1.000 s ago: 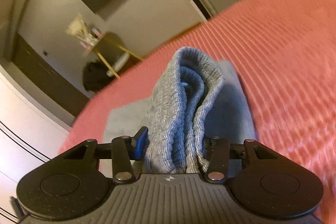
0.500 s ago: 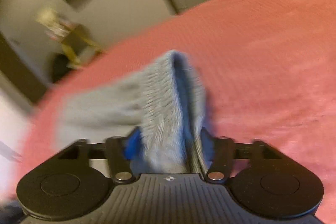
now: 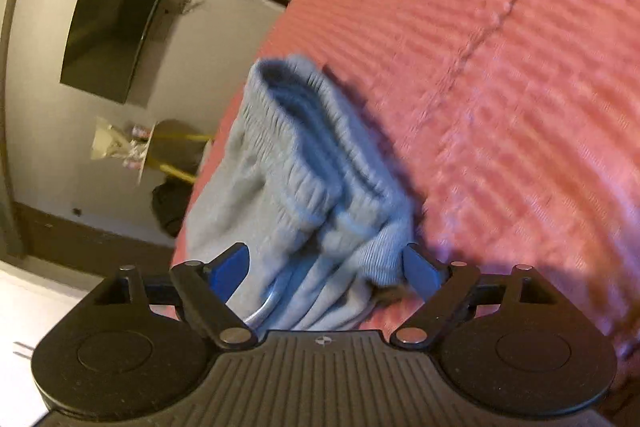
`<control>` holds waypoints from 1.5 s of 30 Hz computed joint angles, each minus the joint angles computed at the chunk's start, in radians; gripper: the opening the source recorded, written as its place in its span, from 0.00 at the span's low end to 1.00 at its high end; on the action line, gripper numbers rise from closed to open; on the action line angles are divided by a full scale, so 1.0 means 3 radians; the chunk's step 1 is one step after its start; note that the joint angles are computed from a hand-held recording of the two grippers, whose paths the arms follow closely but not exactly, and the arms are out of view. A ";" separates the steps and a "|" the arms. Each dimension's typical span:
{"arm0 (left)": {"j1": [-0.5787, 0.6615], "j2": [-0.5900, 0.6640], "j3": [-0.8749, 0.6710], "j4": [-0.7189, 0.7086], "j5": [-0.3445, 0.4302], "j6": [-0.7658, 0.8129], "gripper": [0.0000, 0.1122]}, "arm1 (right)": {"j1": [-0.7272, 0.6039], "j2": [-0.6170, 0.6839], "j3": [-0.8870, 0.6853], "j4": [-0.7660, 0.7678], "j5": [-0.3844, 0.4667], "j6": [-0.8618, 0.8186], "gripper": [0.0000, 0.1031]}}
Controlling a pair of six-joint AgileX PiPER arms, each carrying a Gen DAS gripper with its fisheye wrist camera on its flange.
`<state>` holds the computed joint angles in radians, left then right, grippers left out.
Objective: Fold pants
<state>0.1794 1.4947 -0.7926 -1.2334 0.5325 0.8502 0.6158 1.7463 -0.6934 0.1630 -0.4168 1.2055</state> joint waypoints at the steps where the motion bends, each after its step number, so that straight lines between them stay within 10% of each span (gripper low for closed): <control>1: -0.0016 -0.0004 -0.0007 0.0049 -0.0015 -0.0035 0.68 | 0.0029 -0.0021 0.0047 -0.0039 -0.0054 0.0036 0.84; 5: -0.0059 0.0046 -0.0039 0.0054 -0.0009 -0.0035 0.69 | 0.0105 0.0084 0.0131 -0.0501 -0.0540 0.0621 0.84; 10: -0.0002 0.0236 -0.0140 -0.0083 0.0143 -0.0076 0.69 | 0.0132 0.0306 -0.0197 0.0252 -0.0263 0.0054 0.84; 17: 0.0102 0.0440 -0.0210 -0.0473 0.0123 -0.0027 0.69 | 0.0144 0.0655 -0.0210 0.0411 -0.0801 0.0206 0.84; 23: 0.0087 0.0414 -0.0221 -0.0396 -0.0095 -0.0103 0.65 | 0.0130 0.0707 -0.0276 0.0724 -0.0667 -0.0073 0.63; 39: -0.0043 0.0554 -0.0362 -0.0160 -0.0173 -0.0302 0.72 | 0.0262 0.0665 -0.0494 0.1265 -0.0472 -0.0845 0.76; 45: -0.0049 0.0541 -0.0337 -0.0271 -0.0113 -0.0184 0.68 | 0.0256 0.0619 -0.0512 0.1513 -0.0333 -0.1294 0.60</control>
